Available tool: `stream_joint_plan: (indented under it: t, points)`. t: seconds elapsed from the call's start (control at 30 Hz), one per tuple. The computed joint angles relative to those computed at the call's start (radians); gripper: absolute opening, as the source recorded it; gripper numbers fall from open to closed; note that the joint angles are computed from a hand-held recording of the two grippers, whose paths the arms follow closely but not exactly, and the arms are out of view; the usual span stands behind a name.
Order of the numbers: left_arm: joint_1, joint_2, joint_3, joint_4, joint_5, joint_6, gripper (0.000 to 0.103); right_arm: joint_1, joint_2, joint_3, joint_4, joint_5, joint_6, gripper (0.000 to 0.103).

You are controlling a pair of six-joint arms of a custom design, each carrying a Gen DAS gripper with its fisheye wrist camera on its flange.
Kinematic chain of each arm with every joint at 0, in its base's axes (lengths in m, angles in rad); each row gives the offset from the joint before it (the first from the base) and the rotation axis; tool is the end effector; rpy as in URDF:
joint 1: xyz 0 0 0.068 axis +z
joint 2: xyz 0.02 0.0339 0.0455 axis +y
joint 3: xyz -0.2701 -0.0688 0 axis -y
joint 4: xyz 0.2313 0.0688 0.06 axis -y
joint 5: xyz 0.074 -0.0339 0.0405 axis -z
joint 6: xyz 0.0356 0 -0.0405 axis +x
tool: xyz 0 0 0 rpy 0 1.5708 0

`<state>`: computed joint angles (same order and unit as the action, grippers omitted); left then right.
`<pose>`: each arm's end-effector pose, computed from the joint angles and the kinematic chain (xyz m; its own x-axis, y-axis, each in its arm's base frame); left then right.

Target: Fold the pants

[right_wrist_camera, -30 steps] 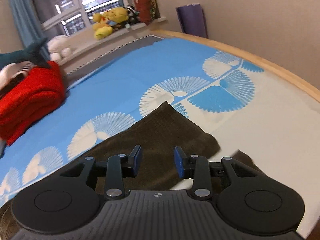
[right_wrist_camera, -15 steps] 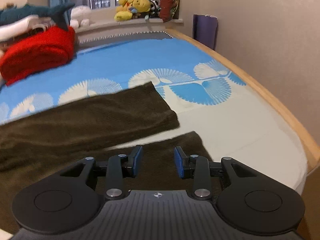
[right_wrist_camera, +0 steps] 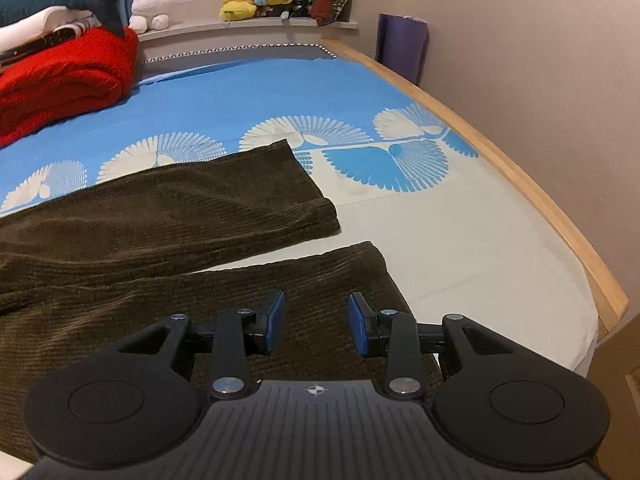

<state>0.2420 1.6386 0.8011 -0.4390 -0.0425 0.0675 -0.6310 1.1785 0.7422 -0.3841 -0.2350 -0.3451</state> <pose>0.2613 0.0660 0.1464 -0.9440 -0.1636 -0.2867 -0.1882 0.9803 0.0601 0.1872 -0.1265 0.2403 -0.7065 0.1087 -0.6993 0.2195 0.9731 -0.0704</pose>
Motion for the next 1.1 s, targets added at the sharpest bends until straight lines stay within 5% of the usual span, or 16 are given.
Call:
stream_joint_plan:
  t: [0.23,0.47,0.87,0.9,1.1]
  points:
    - [-0.008,-0.018,-0.027,0.032,0.011,0.047,0.065,0.028,0.027,0.035,-0.043,-0.014,0.067,0.037]
    - [0.015,-0.050,-0.046,0.044,0.016,0.103,0.034,0.084,0.018,0.024,-0.027,0.031,0.092,0.037]
    - [-0.006,-0.095,-0.032,-0.029,-0.048,0.123,0.023,0.149,0.022,0.023,-0.026,0.070,0.099,0.037]
    - [-0.022,-0.092,-0.032,-0.032,-0.076,0.126,0.017,0.149,0.023,0.022,-0.026,0.072,0.098,0.037]
    - [-0.104,-0.148,-0.035,-0.008,-0.139,0.124,0.019,0.126,0.036,0.026,-0.028,0.064,0.086,0.037]
